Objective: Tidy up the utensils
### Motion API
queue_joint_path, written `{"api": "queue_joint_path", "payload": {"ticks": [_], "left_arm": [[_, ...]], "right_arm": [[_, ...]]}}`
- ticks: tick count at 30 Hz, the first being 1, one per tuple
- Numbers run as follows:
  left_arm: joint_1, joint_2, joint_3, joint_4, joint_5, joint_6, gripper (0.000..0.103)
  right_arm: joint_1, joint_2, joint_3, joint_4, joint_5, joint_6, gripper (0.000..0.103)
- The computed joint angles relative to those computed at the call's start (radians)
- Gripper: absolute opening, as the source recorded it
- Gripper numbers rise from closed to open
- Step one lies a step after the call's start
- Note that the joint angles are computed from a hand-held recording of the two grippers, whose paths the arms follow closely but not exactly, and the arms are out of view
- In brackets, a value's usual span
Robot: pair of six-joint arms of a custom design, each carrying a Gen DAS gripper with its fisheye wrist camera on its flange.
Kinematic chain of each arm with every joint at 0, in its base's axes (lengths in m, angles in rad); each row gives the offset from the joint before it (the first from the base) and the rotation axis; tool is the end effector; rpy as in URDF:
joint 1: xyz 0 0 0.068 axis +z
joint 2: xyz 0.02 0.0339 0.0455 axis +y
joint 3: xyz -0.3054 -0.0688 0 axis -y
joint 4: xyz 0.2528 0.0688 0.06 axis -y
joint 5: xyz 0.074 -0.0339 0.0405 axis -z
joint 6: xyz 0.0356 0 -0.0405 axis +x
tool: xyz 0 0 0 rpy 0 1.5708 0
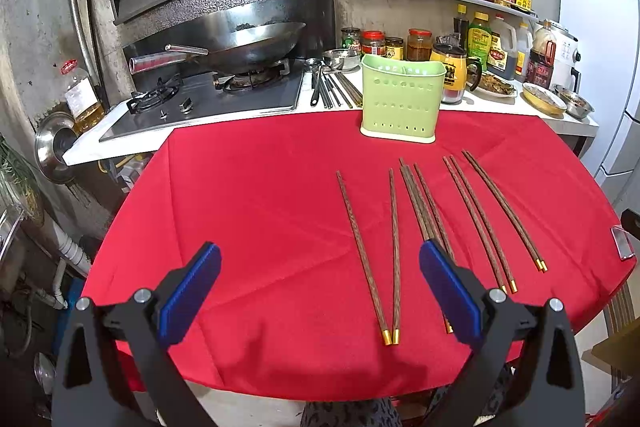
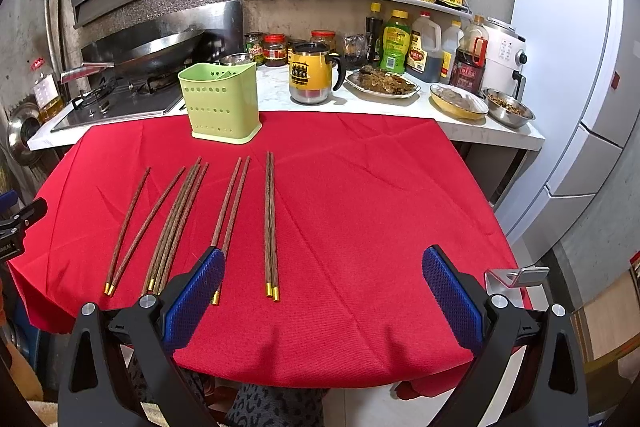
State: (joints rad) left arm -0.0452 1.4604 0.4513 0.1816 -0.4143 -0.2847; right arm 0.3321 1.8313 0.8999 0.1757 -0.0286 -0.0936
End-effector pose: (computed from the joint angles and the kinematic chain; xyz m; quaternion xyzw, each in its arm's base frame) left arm 0.2443 0.0033 0.1566 -0.1831 0.8964 0.1307 0.3820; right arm 0.3565 0.1240 0.1664 -0.1995 0.8961 0.0602 0.3919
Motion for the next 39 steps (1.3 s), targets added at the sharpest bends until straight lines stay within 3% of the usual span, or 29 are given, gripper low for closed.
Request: {"api": "queue_joint_path", "payload": {"ticks": [27,35,39], "left_arm": [[0.002,-0.001,0.001,-0.006,0.0,-0.007,0.097],[0.127,0.172,-0.005,0.129,0.112,-0.007,0.097],[0.143,0.293,0.003,0.218,0.145,0.015,0.097]], "right_arm": [[-0.005,0.004,-0.01,0.024,-0.008,-0.003,0.097],[-0.005,0.125,0.009,0.099,-0.062,0.005,0.097],[0.002,0.199,0.003,0.21,-0.097,0.022,0.097]]}}
